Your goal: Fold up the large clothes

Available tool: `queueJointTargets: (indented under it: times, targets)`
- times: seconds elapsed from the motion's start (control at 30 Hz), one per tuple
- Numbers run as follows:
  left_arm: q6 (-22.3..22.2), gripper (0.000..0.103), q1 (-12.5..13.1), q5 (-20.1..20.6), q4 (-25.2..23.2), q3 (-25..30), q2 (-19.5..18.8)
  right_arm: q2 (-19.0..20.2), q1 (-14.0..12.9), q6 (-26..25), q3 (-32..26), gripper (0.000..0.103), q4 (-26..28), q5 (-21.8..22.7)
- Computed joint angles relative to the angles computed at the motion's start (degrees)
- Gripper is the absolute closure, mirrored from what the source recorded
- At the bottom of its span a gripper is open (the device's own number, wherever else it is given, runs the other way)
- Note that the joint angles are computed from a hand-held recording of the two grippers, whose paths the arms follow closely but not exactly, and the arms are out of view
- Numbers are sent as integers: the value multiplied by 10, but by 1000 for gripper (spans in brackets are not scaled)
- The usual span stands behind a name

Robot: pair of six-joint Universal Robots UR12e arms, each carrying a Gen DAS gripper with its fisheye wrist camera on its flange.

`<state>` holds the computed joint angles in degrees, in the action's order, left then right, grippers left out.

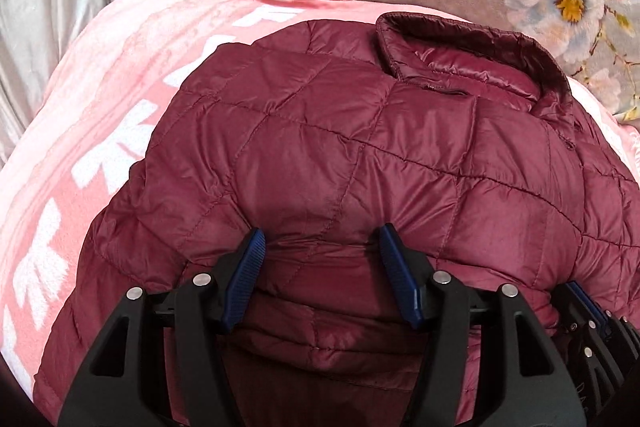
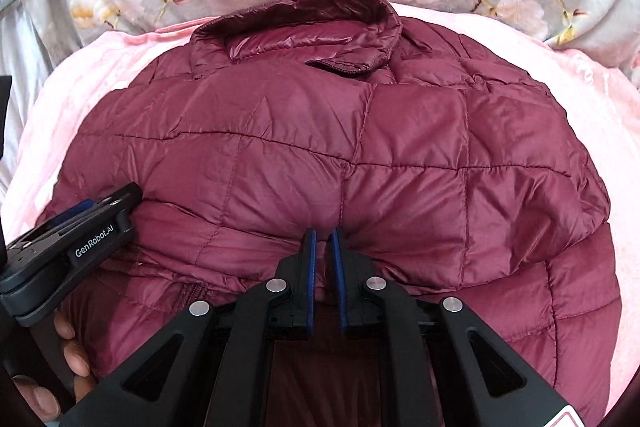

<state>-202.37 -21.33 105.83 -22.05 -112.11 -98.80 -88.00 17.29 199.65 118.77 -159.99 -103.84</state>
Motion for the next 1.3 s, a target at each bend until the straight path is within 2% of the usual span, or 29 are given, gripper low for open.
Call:
queueJointTargets:
  times: [1.03,1.1,1.2,1.3]
  targets:
    - [20,45,-14,44,-19,12,-8,0,-2,0,0,93,0,2]
    - [17,44,-12,34,-15,10,-6,0,-3,2,0,92,-1,6]
    - [7,43,10,-26,-8,1,9,-13,-19,9,7,88,-4,52]
    - [0,43,29,-72,-9,9,21,-38,-47,35,17,67,-34,100]
